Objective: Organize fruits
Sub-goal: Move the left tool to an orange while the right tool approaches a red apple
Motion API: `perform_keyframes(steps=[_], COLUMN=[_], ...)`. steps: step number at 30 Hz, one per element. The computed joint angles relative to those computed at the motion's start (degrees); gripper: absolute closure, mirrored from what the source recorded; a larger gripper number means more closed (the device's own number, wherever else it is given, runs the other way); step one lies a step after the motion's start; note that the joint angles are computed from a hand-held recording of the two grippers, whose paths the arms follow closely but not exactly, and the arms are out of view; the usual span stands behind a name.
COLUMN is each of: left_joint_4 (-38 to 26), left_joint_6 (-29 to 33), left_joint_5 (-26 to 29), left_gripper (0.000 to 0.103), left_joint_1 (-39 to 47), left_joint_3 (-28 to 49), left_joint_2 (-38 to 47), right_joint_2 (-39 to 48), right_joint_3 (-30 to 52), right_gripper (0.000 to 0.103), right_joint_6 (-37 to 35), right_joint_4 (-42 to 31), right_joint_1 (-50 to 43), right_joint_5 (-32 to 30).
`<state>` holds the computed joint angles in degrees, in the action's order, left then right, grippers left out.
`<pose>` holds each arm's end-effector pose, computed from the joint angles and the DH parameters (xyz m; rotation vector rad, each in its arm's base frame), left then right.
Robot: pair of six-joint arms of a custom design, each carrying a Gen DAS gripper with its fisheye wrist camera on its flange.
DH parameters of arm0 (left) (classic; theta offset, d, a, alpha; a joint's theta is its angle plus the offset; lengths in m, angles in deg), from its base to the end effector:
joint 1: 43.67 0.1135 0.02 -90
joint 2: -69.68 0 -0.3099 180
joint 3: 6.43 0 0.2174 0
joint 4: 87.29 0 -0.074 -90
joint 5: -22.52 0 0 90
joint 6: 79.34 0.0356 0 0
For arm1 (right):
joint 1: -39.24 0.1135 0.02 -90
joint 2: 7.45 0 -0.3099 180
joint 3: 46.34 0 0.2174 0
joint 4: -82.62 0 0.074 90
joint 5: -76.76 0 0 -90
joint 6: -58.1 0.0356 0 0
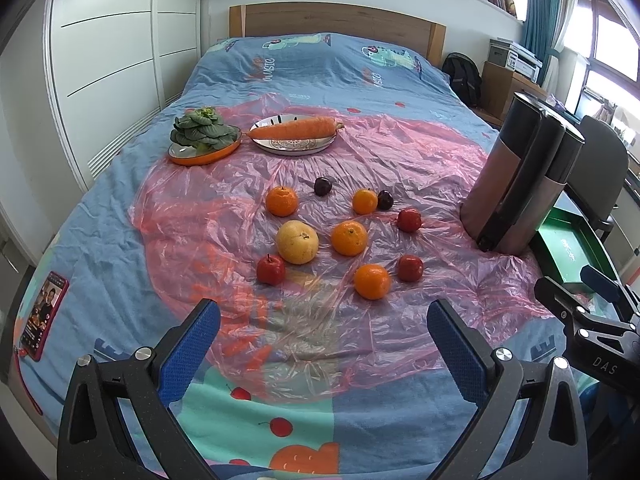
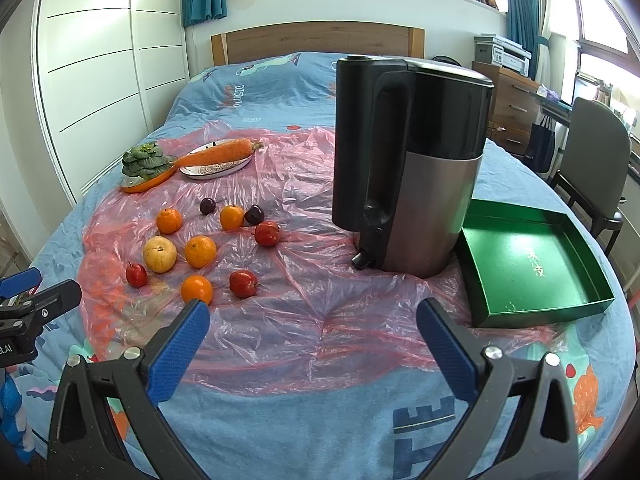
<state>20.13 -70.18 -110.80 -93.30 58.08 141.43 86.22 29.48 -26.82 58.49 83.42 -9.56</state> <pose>0.1198 -0.1032 0.2821 -0.7204 2.2667 0.2032 0.2370 0.2271 0.2829 -0.7480 2.2062 0.3644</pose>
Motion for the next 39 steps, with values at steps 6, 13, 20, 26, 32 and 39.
perform_keyframes(steps=[6, 13, 20, 26, 32, 39], left_joint_4=[1.8, 6.1, 11.8, 22.6, 34.7, 44.3], left_joint_6=[1.7, 4.9, 12.0, 23.5, 31.2, 36.6], left_joint_5=[0.8, 2.4, 4.9, 10.2, 14.6, 17.6], left_gripper=[0.001, 0.001, 0.001, 0.004, 0.021, 0.029], left_joint_1=[1.4, 4.5, 13.5, 25.3, 27.2, 25.6], left_joint_3=[-1.1, -4.4, -11.6, -18.3, -19.6, -17.1], left_joint_2=[-0.2, -0.6, -5.4, -7.2, -0.8, 9.4], right_joint_2=[1.3, 4.0, 9.2, 15.6, 21.9, 27.4], right_joint_3=[-0.2, 0.5, 3.3, 7.6, 12.7, 17.9], right_gripper=[0.0, 0.0, 0.0, 0.0, 0.0, 0.013], right_joint_6=[-0.3, -0.8, -2.5, -5.0, -6.3, -7.1], right_joint_4=[0.9, 1.9, 3.0, 4.1, 3.3, 0.8], right_joint_1=[0.1, 1.6, 3.3, 4.3, 3.2, 1.4], right_joint_5=[-0.6, -1.3, -3.8, -6.3, -9.2, -13.3])
